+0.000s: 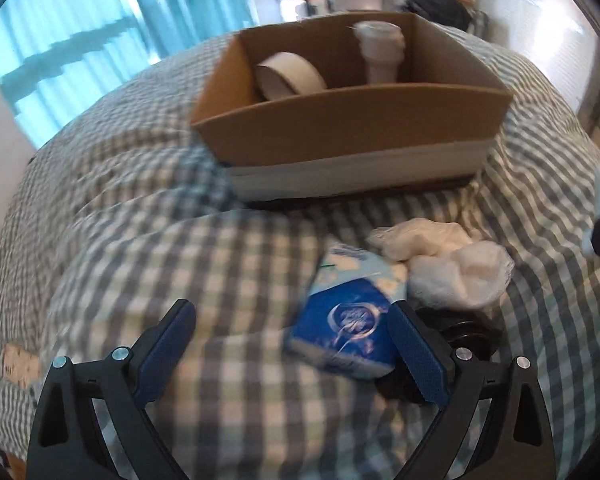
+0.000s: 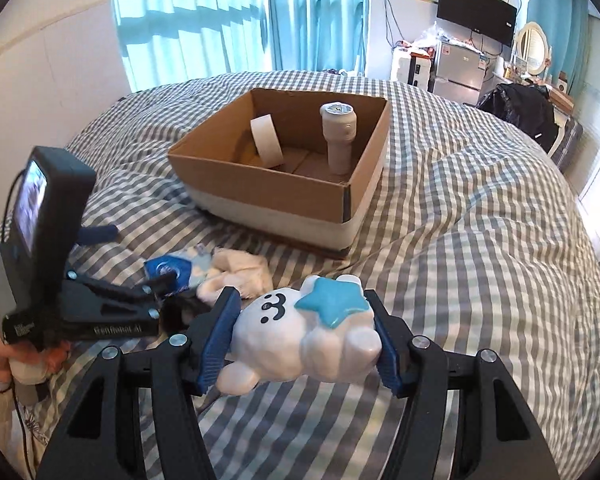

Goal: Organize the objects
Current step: 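Grasp the white cartoon figurine with the right tool while the left tool grasps the blue tissue pack, then lower tissue pack and figurine into the box and open both tools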

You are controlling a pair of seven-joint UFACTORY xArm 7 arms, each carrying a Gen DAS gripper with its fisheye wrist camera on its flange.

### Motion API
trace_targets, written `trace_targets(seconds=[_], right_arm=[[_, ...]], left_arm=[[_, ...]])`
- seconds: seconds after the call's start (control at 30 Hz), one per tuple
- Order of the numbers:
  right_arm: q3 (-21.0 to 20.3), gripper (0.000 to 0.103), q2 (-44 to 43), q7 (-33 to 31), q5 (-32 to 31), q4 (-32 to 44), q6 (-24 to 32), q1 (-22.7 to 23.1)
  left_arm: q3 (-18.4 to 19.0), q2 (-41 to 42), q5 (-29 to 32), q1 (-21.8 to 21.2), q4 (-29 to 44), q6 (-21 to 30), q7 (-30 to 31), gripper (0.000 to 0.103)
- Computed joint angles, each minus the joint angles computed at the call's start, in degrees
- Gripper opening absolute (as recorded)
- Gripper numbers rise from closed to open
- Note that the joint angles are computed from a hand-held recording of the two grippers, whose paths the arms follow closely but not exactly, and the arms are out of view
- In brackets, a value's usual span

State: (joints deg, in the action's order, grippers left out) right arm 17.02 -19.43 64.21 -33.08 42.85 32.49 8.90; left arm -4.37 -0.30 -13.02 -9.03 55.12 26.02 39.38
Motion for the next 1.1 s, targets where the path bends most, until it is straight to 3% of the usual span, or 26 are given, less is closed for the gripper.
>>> trace_targets(seconds=[0.07, 0.17, 0.23, 0.3, 0.37, 0.43, 0.6, 0.9, 1.1], right_arm=[[-0.8, 0.061, 0.4, -0.5, 0.3, -0.3, -1.5, -0.2], [-1.8, 0.061, 0.5, -1.1, 1.4, -1.6, -4.0, -0.5], [-2.1, 0.061, 0.7, -1.1, 2.0, -2.3, -5.8, -1.0], [-2.0, 0.061, 0.7, -1.0, 2.6, -2.8, -6.6, -1.4], [-2.1, 0.061, 0.7, -1.2, 3.4, -3.2, -7.0, -1.6], [-2.0, 0.061, 0.1, -1.5, 3.9, -3.9, -7.1, -1.7], [-0.4, 0.061, -0.9, -0.9, 3.4, -3.5, -5.2, -2.2], [2.9, 0.061, -4.2, 0.5, 1.5, -0.2, 2.2, -1.1], [5.6, 0.061, -4.4, 0.9, -1.6, 5.4, 8.6, 0.0]], left_arm=[[-0.3, 1.3, -1.4, -0.3, 1.6, 2.0, 1.7, 0.099], [-0.7, 4.1, 3.8, -0.8, 4.3, 5.7, -2.3, 0.099], [-1.2, 4.7, 3.2, -0.9, 4.6, 5.7, -3.0, 0.098], [-1.6, 5.0, 0.5, -0.6, 5.2, 6.7, -1.3, 0.091], [-1.8, 5.5, -4.0, 0.2, 6.7, 10.3, 1.8, 0.070], [-1.6, 6.0, -7.5, 1.1, 8.1, 13.9, 3.6, 0.058], [-1.1, 3.2, -8.1, 1.3, 5.3, 12.2, 3.8, 0.056], [2.2, -7.5, -14.1, 0.9, -1.0, 10.9, 9.9, 0.056], [4.8, -11.4, -18.8, -0.1, 0.3, 9.8, 13.3, 0.056]])
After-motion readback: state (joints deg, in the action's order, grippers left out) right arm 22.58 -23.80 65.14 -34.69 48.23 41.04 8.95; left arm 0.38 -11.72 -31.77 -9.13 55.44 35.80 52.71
